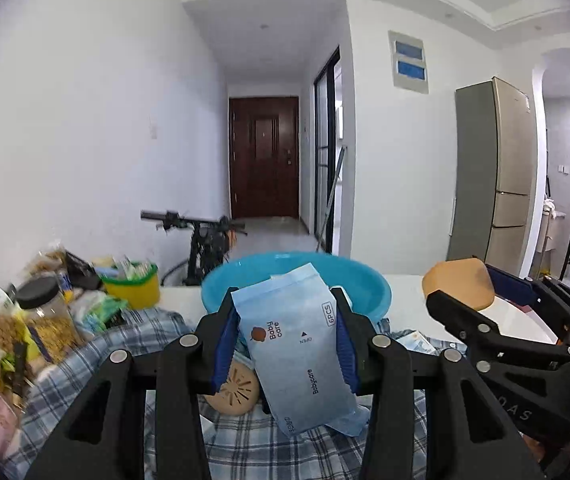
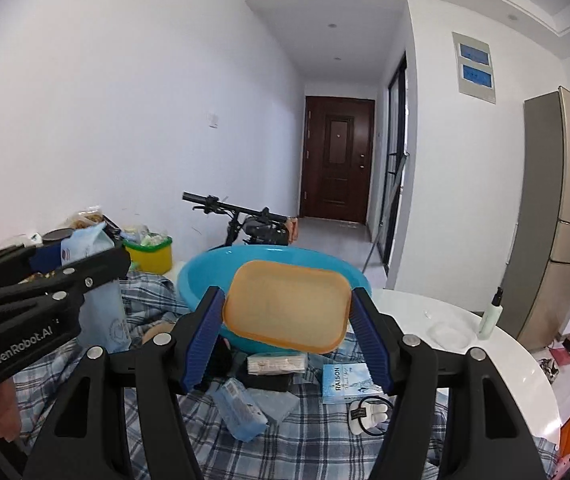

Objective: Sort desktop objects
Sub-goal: 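Lift the blue packet and orange soap case and carry them over the basin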

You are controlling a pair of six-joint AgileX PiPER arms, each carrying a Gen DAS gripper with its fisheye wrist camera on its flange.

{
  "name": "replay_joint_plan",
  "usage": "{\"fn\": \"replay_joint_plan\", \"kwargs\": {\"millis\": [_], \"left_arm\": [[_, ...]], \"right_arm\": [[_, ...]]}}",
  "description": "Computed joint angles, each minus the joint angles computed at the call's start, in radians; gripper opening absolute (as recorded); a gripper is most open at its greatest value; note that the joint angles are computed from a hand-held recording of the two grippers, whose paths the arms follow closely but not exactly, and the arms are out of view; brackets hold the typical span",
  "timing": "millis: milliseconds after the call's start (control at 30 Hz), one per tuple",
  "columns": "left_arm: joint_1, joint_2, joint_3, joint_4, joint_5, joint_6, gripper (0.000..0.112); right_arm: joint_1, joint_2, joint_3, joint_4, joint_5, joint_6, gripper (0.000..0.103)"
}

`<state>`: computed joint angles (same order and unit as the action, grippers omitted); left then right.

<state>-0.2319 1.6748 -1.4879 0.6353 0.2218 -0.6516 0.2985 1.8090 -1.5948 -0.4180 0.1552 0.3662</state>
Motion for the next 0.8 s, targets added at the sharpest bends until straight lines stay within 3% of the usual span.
{"fn": "replay_joint_plan", "kwargs": {"millis": [133,233,467,700,800], "left_arm": [[-0.006,-0.021,-0.008,-0.074,0.038,0.080,0.046],[-0.014,-0.020,-0.008,0.007,0.050,-0.002,0.046],[-0.004,0.015,-0.049,-0.049,0.069,0.050,0.046],[0.031,0.123,-0.200,-0.270,0.087,0.252,0.046],[0.048,0.194,-0.311,-0.376,0.135,0.339,0.046]], "right_arm": [[0.014,-0.017,0.007,-0.108,-0.005,0.104,0.063],[0.012,-0.018,-0.003,-0.037,0.005,0.034,0.063],[-0.004,-0.022,-0.004,0.097,0.002,-0.104,0.063],[-0.018,0.075,-0.174,0.296,0.079,-0.312,0.063],[-0.027,0.125,-0.257,0.363,0.118,-0.372,0.063]]}}
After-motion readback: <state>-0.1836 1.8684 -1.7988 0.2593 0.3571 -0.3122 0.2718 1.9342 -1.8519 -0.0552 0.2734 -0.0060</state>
